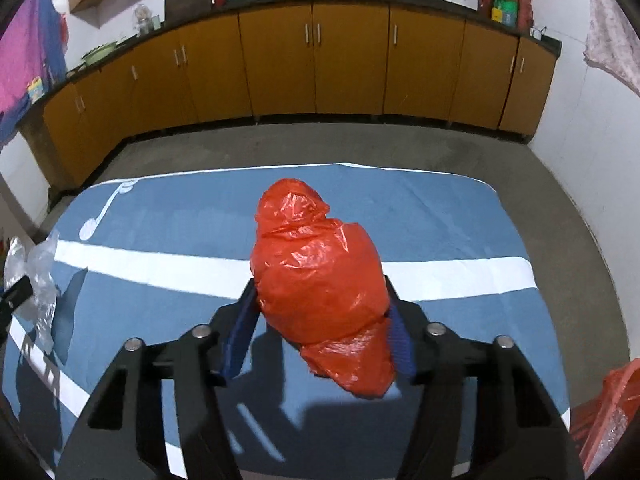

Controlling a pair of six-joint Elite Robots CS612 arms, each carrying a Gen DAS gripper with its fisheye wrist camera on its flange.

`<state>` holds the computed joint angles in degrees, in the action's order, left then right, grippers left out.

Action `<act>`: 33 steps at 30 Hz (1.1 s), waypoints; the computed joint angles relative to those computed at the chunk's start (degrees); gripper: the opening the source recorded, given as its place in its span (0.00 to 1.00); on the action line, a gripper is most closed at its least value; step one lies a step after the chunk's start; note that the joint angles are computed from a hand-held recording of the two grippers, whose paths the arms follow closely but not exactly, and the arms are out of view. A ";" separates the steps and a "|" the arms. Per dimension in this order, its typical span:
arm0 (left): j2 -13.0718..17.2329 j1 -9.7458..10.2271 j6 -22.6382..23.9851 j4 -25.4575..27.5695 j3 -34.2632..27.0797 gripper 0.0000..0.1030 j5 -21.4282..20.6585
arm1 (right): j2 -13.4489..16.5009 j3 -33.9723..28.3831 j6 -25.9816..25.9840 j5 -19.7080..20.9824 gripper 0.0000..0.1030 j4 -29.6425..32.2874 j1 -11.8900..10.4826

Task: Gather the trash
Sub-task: 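Drop the red bag and clear bags into the red basket with both grippers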

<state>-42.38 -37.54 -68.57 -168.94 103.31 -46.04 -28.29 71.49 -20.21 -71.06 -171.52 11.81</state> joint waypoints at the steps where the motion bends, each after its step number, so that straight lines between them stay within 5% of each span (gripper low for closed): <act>1: -0.03 -0.07 0.02 -0.01 -0.01 0.25 -0.05 | -0.28 0.63 -0.57 0.06 0.53 -0.47 -0.09; 9: -0.83 -1.41 1.35 -1.45 0.20 0.25 0.17 | -5.13 9.71 -0.71 3.13 0.51 -4.87 -2.72; 21: -2.58 -6.39 7.39 -4.87 -1.01 0.25 2.43 | -13.22 24.08 1.89 3.96 0.51 -16.21 -8.31; 33: -2.15 -10.29 13.27 -6.55 -5.67 0.25 1.82 | -17.16 30.17 7.62 3.20 0.51 -24.20 -13.63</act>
